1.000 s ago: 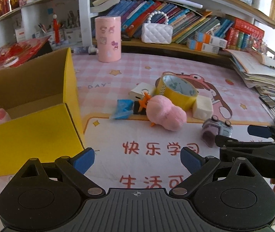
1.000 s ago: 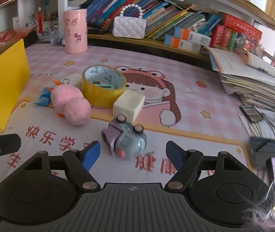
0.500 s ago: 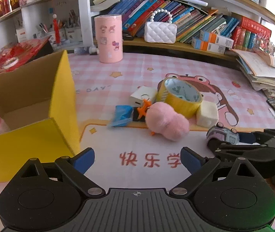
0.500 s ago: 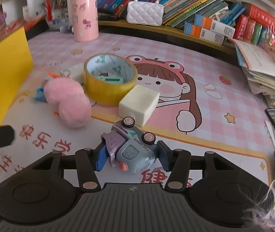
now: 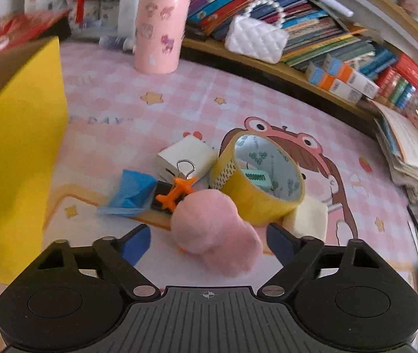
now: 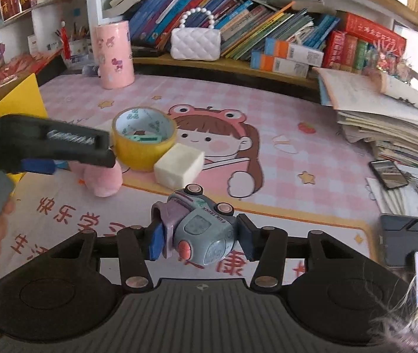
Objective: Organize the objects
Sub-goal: 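Grasp the grey toy robot with the right gripper while the left grasps the pink plush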
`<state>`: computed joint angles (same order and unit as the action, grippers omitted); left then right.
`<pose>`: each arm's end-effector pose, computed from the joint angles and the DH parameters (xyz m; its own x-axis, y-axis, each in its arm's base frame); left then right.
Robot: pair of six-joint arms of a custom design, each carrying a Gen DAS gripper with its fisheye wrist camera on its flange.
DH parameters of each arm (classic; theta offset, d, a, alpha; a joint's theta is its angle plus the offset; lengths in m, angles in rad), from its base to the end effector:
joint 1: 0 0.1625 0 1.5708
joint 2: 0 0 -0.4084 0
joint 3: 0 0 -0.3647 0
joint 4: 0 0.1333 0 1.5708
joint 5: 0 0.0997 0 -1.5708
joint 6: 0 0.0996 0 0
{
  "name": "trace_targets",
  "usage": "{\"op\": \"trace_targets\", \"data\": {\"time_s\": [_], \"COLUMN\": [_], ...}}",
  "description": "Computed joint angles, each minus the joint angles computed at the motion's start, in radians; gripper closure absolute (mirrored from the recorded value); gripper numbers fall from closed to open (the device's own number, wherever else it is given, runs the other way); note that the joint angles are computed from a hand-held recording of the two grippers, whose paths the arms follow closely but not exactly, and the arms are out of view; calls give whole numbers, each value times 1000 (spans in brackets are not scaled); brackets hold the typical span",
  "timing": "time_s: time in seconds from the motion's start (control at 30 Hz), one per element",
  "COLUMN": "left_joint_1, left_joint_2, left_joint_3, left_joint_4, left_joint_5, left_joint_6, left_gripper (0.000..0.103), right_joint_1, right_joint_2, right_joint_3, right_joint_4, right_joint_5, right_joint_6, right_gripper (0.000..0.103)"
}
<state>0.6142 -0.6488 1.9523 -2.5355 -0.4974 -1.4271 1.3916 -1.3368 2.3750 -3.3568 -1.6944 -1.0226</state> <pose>-0.2813 -0.4686 -0.0204 -0.7680 -0.4580 -0.4476 0.0745 0.6304 -0.7727 0.0442 -0.4350 0.2409 -0.6126 -0.4806 0.6275 -0.7525 0.5974 -0.2772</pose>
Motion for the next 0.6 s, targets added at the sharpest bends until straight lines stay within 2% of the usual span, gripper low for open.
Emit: {"op": "trace_targets", "data": {"time_s": [0.1, 0.17, 0.2, 0.33, 0.5, 0.6], "left_joint_1": [23, 27, 26, 5, -82, -132], "left_joint_2": [12, 24, 28, 15, -29, -61], "left_joint_3": [-15, -9, -6, 23, 134, 191], "left_joint_4": [-15, -72, -90, -108, -238, -240], "left_joint_5": [-10, -3, 3, 13, 29, 15], "left_joint_6": [-6, 36, 59, 90, 160, 133], "left_gripper": [32, 42, 43, 46, 46, 46], "right_joint_1": [-7, -9, -11, -9, 3, 17], "right_joint_2": [-11, -16, -19, -24, -26, -26], "right_joint_3": [4, 6, 8, 13, 27, 43], "right_joint_4": [0, -1, -3, -6, -11, -17], "right_joint_5": [-7, -13, -13, -19, -28, -32], "right_joint_6": [1, 3, 4, 20, 47, 57], "right_gripper": [56, 56, 56, 56, 56, 56]}}
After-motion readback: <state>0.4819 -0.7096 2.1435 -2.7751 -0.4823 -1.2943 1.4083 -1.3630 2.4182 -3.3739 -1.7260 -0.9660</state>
